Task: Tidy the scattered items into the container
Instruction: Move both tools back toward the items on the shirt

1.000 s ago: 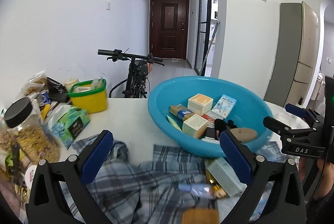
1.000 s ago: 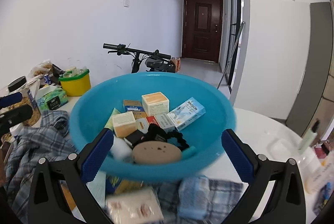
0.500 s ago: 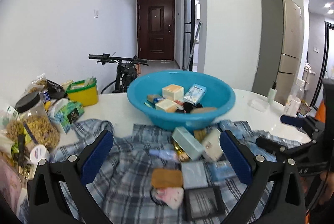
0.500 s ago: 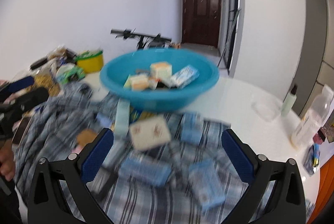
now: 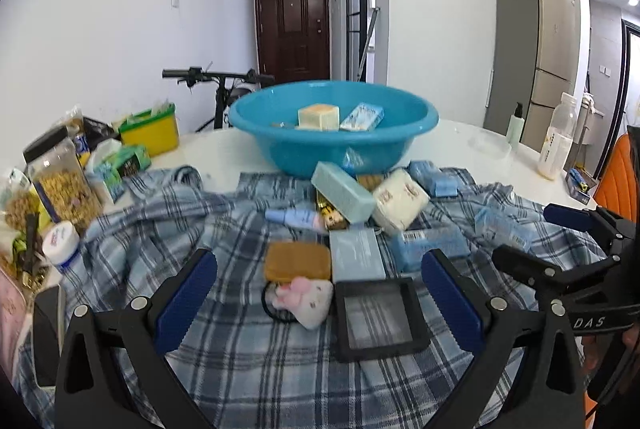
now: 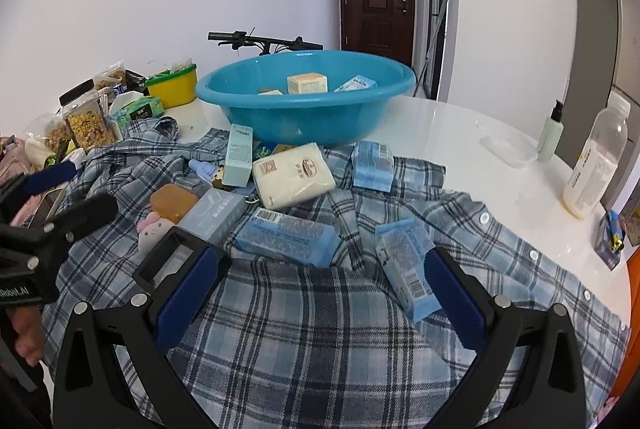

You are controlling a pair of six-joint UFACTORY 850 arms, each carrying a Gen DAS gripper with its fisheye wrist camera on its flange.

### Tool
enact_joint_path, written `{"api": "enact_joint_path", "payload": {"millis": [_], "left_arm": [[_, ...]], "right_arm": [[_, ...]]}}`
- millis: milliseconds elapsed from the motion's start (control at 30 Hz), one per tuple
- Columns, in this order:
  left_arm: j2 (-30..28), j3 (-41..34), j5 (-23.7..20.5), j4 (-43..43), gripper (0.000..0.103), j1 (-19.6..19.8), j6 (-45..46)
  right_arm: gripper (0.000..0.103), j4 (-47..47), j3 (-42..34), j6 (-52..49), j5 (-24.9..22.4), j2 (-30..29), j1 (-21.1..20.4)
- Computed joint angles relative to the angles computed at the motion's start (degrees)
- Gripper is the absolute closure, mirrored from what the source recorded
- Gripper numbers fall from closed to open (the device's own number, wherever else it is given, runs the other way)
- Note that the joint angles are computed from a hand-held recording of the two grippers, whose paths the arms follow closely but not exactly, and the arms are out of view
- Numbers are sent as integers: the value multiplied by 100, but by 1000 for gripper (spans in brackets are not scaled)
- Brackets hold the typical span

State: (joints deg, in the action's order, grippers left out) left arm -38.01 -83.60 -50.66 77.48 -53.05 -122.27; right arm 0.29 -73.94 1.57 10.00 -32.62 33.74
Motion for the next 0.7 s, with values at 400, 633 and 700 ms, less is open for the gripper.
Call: {"api": "enact_joint_path", "payload": {"millis": [400, 633, 700], "left_arm": [[72, 173, 217, 36, 0, 51, -246], [92, 226, 282, 94, 0, 66, -363], [94, 227, 312, 98, 0, 70, -367]], "right_arm": [[0, -58, -23, 227, -159, -77, 6], [0, 540, -9, -439, -144, -41, 62], [0, 573, 14, -492, -141, -23, 72]]}}
